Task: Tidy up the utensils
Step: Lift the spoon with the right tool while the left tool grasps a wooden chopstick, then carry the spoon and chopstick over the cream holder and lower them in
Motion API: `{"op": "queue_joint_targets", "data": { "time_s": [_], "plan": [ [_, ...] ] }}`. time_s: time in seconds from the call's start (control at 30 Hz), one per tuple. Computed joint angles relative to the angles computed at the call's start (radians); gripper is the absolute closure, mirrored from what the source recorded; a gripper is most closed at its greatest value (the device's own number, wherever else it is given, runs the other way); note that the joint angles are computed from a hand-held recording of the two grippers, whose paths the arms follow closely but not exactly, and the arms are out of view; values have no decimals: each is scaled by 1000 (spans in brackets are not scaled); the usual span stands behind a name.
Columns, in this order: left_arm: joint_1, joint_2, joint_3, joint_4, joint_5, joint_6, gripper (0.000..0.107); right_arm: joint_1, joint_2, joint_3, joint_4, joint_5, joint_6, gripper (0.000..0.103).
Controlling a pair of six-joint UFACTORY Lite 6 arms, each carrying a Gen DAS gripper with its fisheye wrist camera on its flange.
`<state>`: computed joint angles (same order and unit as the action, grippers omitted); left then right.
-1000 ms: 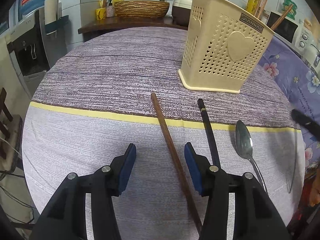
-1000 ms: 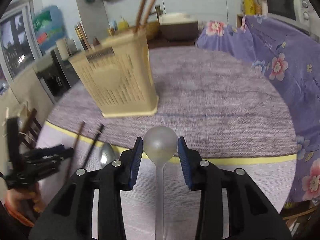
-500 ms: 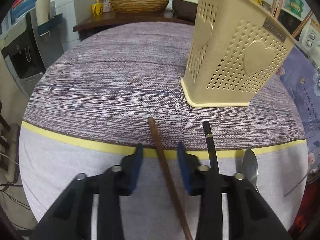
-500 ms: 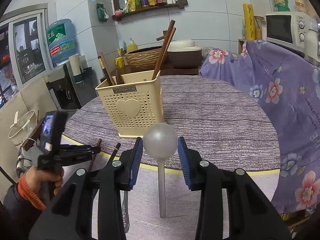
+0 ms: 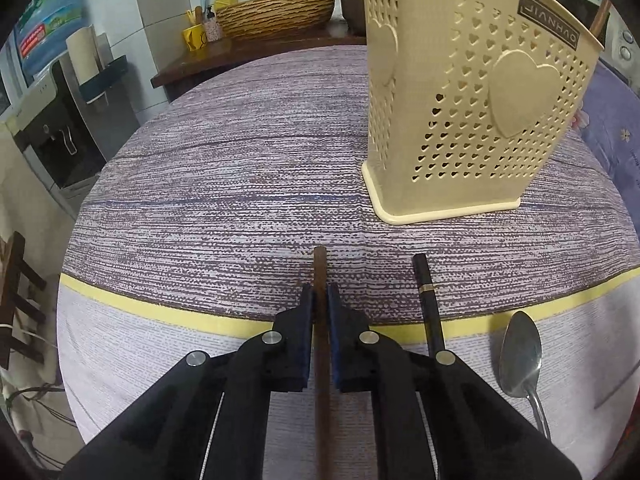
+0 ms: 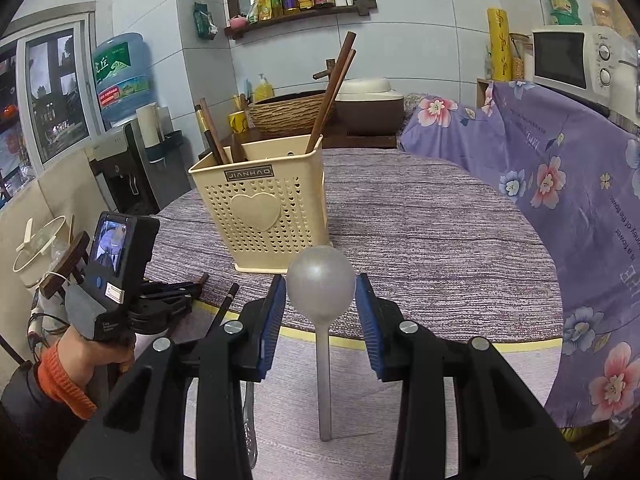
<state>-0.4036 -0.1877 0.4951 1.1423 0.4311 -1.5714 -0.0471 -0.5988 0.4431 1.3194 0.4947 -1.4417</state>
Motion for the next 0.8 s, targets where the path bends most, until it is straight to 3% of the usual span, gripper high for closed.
{"op": "queue_joint_targets", "data": {
  "time_s": [0.27,0.37,0.43,0.53,0.63,0.73,0.8],
  "plan": [
    [37,-30,-18,22,-45,7,99,8,6,-3,24,-10,-26,66],
    [36,-140,-55,-22,-46,57,99,-2,6,-2,33,6,-43,66],
    [45,-278,-83,-141,-50,193,99,-13,4,-2,32,23,-48,66],
    [9,-492,-86,-296,31,362,99,-34,1,0,30,52,-51,66],
    [-61,-686,-46,-340,167,438,99,-47,-4,2,26,66,-44,66],
    [-128,-768,9,-310,266,426,99,-58,-9,0,28,71,-46,66],
    [-125,-790,28,-324,273,453,99,-51,-10,1,25,66,-37,66]
  ]
}}
